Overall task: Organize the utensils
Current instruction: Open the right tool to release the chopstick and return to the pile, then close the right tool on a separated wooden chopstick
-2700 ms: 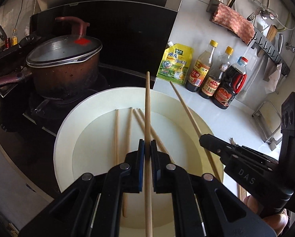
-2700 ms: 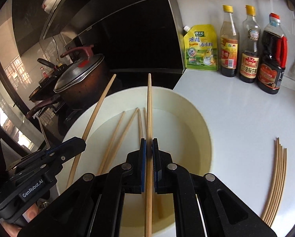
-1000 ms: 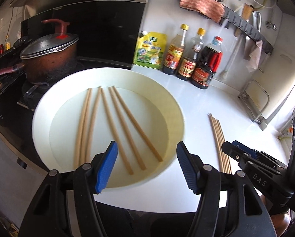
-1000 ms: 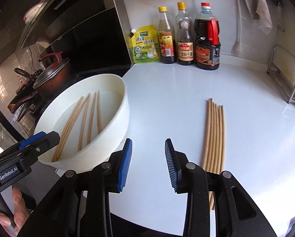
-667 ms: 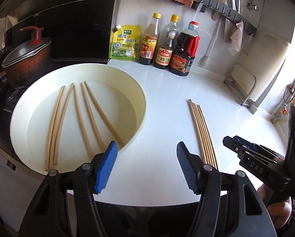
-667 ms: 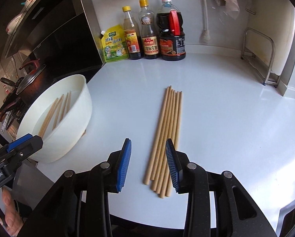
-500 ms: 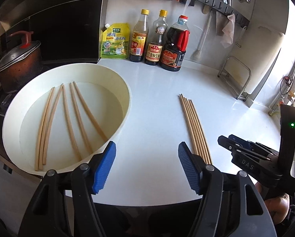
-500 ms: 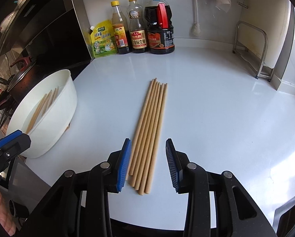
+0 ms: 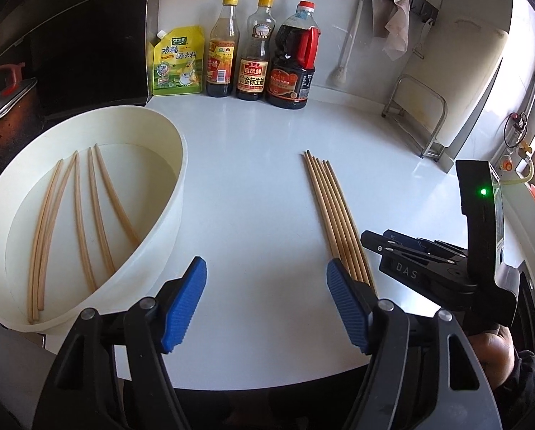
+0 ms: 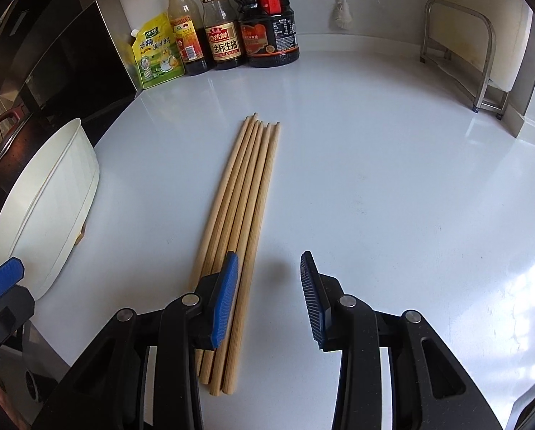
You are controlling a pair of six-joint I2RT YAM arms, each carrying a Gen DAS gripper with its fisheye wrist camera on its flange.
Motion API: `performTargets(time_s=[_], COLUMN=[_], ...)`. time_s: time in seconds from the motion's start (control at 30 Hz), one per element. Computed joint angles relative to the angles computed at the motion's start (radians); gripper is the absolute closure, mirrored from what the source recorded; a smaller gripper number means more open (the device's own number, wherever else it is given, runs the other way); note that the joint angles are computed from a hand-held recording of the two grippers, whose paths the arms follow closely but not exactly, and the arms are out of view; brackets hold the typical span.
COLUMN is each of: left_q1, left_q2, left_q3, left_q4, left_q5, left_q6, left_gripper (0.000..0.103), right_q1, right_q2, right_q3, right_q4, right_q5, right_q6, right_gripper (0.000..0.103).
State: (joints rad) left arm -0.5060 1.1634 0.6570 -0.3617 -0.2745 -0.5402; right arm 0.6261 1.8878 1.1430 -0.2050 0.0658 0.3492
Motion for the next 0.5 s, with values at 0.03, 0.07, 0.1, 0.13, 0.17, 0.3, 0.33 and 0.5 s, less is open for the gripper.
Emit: performTargets(time_s=[0.03, 0.07, 0.1, 0.13, 0.17, 0.3, 0.33, 0.5], left_q1=[0.001, 0.002, 0.004, 0.004, 0.001, 0.003, 0.006, 0.016], left_q2=[0.01, 0.022, 0.034, 0.044, 0.056, 0.087, 0.098, 0.151], left_q3=[0.001, 0.003, 0.005, 0.006, 0.01, 0.014, 0.017, 0.031], left_q4=[0.006, 0.011, 0.017, 0.022, 0.025, 0.041, 0.044, 0.067], left_q5=[0.005, 0.01, 0.014, 0.019, 0.02, 0.026, 0.03, 0.047], left_q6=[0.0, -0.001, 0.0, 0.0, -0.002, -0.005, -0.006, -0.012], left_gripper=[0.035, 0.035, 0.035, 0.035, 0.035, 0.035, 0.035, 0.035], right_q1=[0.002, 0.005, 0.009, 0.015, 0.02, 0.024, 0.023, 0.021], right_q2=[0.008, 0.019, 0.031, 0.041, 0.049, 0.057, 0.059, 0.069], right_q3=[0.009, 0.02, 0.035, 0.046, 0.054, 0.058, 0.059, 0.066], right_q4=[-0.002, -0.007, -0.015, -0.023, -0.029, -0.023, -0.025, -0.029], right_q5=[0.003, 0.012, 0.027, 0.046, 0.061, 0.084, 0.082, 0.09], right_q6=[-0.003, -0.008, -0.013, -0.019, -0.025, -0.043, -0.044, -0.063], right_gripper=[0.068, 0.068, 0.068, 0.068, 0.068, 0.068, 0.068, 0.068])
